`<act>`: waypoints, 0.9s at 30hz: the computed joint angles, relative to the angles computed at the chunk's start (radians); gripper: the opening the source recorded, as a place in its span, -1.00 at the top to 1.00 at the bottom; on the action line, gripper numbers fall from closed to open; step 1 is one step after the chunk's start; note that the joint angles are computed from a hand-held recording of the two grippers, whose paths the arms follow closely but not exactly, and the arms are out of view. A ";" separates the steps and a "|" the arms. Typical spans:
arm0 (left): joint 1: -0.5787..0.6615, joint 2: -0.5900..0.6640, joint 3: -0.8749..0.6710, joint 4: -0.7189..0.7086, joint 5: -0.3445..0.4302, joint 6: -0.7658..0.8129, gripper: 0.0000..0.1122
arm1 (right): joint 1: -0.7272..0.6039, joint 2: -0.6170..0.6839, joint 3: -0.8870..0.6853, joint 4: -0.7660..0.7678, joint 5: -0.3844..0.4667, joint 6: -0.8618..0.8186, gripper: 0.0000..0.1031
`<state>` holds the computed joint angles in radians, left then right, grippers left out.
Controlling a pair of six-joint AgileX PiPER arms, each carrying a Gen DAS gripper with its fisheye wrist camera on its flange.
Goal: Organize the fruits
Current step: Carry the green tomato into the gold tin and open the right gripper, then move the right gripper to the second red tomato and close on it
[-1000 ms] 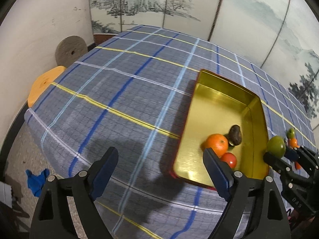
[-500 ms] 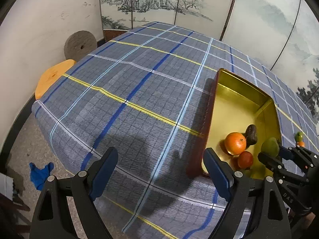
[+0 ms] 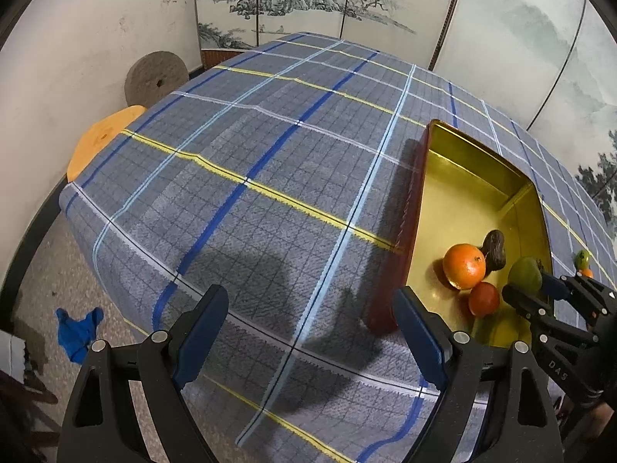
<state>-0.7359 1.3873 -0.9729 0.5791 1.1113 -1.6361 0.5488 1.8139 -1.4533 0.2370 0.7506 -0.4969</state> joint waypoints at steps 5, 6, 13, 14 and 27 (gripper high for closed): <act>0.001 0.003 -0.004 -0.002 -0.004 0.005 -0.55 | 0.001 0.000 0.002 0.002 -0.004 0.004 0.32; 0.000 0.004 -0.005 -0.001 -0.004 0.005 -0.55 | 0.000 0.000 0.002 0.005 -0.003 0.002 0.33; -0.002 0.005 -0.017 0.007 0.010 0.001 -0.55 | -0.023 -0.014 0.009 0.057 0.001 -0.031 0.32; -0.002 0.005 -0.020 0.009 0.013 0.000 -0.56 | -0.028 -0.021 0.014 0.070 0.000 -0.039 0.30; -0.033 0.057 -0.119 0.034 0.033 0.026 -0.56 | -0.238 -0.167 0.141 0.226 -0.023 -0.151 0.19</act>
